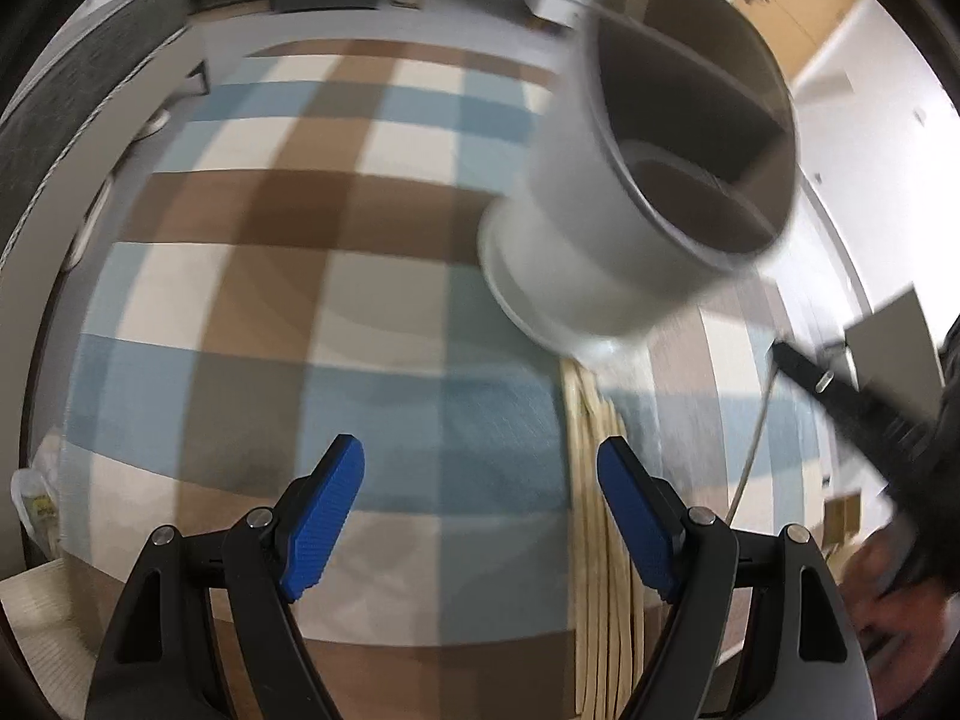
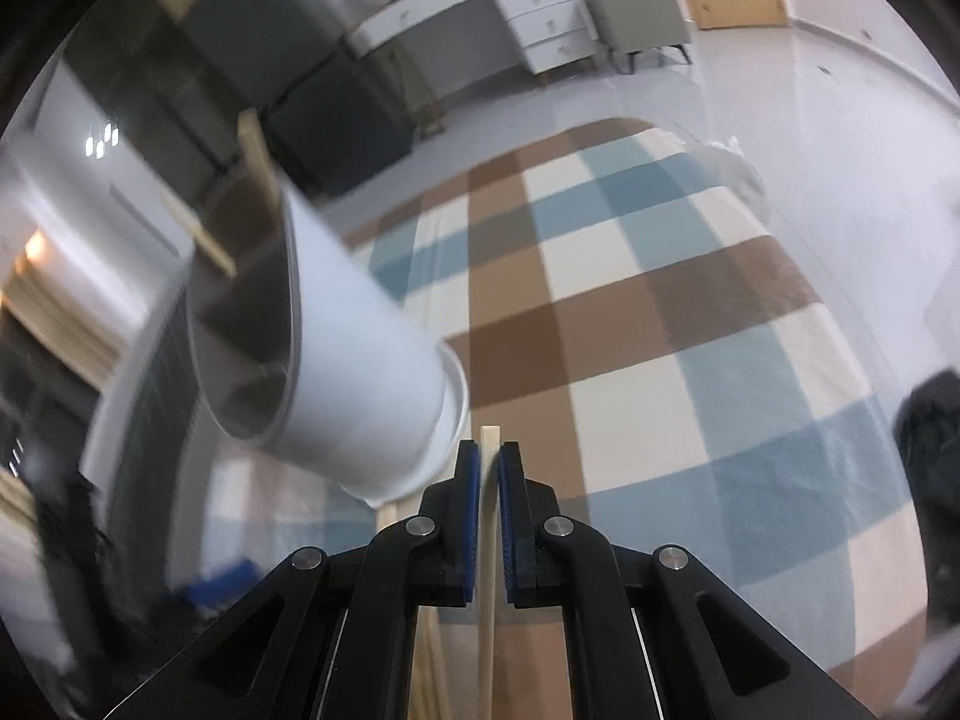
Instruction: Organize utensils
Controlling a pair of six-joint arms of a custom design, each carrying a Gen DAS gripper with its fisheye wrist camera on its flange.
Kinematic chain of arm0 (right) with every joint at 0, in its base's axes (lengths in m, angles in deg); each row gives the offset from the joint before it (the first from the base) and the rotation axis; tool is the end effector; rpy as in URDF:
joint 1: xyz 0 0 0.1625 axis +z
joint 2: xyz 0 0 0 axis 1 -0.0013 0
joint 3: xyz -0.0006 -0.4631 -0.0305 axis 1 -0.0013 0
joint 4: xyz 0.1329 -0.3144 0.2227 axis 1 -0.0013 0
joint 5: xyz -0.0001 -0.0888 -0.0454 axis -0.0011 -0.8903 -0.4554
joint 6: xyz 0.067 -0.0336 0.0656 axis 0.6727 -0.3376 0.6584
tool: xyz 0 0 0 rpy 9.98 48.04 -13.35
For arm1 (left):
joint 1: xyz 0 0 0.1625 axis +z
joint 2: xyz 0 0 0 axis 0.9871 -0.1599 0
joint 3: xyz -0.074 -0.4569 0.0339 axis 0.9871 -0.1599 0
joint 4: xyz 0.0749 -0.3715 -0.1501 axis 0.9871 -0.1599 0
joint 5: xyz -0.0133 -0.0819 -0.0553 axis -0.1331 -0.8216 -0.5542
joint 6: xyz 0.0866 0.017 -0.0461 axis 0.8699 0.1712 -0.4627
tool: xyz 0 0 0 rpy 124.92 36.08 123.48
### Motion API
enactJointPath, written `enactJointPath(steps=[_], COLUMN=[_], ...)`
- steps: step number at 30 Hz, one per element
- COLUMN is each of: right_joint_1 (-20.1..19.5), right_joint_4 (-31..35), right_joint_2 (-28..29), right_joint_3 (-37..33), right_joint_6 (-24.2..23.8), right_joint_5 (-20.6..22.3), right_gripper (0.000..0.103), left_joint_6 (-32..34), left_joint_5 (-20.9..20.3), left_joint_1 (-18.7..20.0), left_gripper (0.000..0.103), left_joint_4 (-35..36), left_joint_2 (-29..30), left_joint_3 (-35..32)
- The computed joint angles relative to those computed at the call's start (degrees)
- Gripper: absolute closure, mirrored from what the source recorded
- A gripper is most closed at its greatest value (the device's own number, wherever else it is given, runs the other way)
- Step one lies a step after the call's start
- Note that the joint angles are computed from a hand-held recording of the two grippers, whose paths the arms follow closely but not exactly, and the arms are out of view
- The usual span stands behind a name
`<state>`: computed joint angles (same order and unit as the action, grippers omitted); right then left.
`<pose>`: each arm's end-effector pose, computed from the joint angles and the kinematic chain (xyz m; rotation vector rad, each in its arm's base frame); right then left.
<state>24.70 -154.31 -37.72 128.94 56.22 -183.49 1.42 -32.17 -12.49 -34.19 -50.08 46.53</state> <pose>0.3573 -0.6309 0.1052 -0.4031 -2.4306 1.1674 -0.1120 -0.7522 0.3278 0.7496 2.6210 -0.1504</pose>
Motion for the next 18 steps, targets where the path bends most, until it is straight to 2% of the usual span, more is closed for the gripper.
enactJointPath(steps=[5,8,18], right_joint_1=[0.5,0.8,2.7], right_joint_4=[-6.6,-9.5,-12.1], right_joint_2=[-2.5,-3.6,-3.7], right_joint_3=[4.8,6.7,6.7], right_joint_6=[2.1,2.8,-1.1], right_joint_5=[1.1,1.5,-1.2], right_gripper=[0.098,0.098,0.098], left_joint_6=[0.4,-2.0,0.8], left_joint_5=[3.1,2.4,10.1], left_joint_1=[-1.1,-0.8,-2.3], left_gripper=[0.027,0.027,0.027], left_joint_4=[1.7,3.8,0.4], left_joint_2=[-0.8,-0.8,-1.8], left_joint_3=[3.0,2.5,8.3])
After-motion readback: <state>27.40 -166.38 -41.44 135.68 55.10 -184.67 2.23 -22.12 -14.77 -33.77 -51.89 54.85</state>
